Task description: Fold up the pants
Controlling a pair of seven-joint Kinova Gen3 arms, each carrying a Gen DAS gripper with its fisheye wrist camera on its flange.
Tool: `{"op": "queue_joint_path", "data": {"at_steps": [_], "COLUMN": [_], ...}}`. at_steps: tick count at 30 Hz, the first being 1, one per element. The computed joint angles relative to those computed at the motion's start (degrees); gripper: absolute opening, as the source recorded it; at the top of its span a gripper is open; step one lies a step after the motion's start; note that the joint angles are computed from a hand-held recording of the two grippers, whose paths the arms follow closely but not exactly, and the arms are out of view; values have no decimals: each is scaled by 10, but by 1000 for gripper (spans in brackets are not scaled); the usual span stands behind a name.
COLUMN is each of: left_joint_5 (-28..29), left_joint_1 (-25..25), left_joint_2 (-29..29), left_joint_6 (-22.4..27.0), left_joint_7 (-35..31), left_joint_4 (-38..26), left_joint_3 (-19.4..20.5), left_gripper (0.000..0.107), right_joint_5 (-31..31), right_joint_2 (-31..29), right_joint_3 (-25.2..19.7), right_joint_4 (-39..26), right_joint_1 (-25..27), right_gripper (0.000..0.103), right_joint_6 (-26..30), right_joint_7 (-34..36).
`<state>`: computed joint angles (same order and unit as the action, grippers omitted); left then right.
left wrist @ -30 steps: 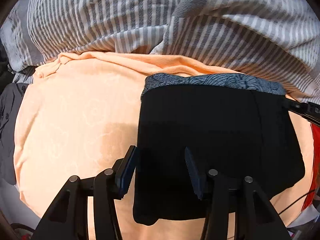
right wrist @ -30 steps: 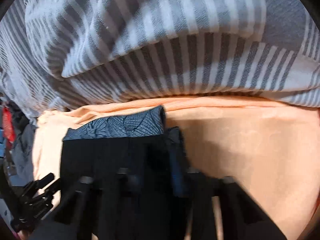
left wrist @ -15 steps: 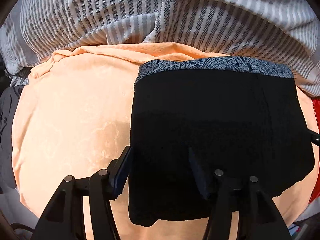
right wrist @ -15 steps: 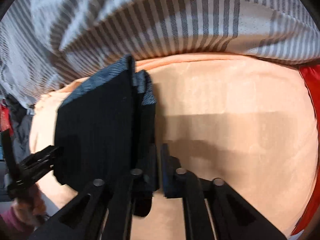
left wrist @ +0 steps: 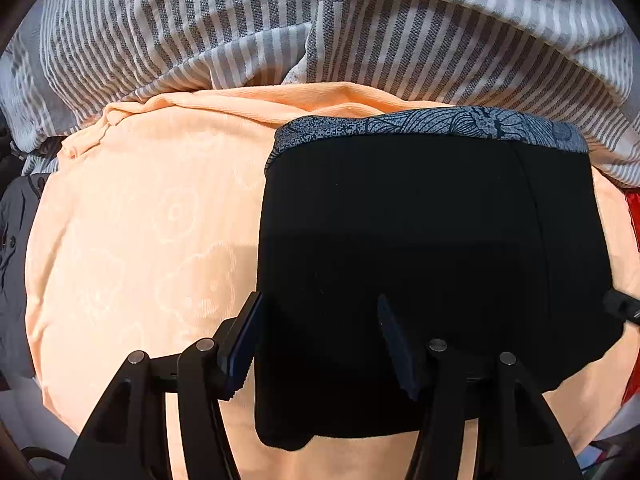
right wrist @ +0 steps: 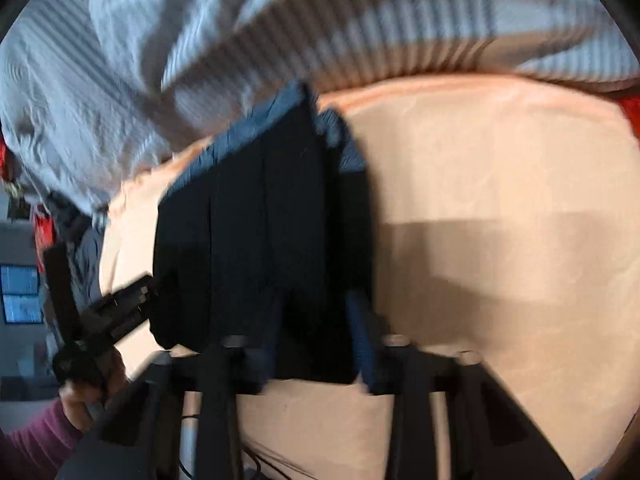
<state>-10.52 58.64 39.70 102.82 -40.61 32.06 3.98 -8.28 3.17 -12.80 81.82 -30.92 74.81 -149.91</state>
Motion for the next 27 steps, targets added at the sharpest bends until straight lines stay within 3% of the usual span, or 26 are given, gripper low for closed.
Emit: {"op": "queue_joint_path", "data": {"at_steps": [4,8,12,15,25,26,27], "left_joint_5": [-4,-2,7,20,15,17,15], "left_joint_1": [9,11,-2,-17,-13,-14,-14], "left_joint_2": [3,5,-2,-14,-17,-19,-18], "left_joint_6": [-5,-13,-18,-32,-26,-29,-25], "left_joint_7": [-5,7,2,9,11,11,10], "left_joint_4": [5,14,24,44,42,45,43], "left_joint_3": [1,1,6,10,13,14,13], "left_gripper": [59,61,68,70,70,71,79], "right_joint_5": [23,29,24,23,28,28,29], "right_joint_2": [15,10,3,-2,15,16,18], "right_joint_3": [-12,-11,-8,-9,-9,-9,-9], "right_joint_4": [-7,14,20,18,-16,-17,-20], "right_joint_1": [-25,-33,-32,-30,-37,-37,-37], "right_gripper": [23,23,29,38,45,46,46], "right_joint_6": [31,10,4,12,49,50,54], "right_joint_7": [-14,-33,-58,-73,-78,-77,-75]}}
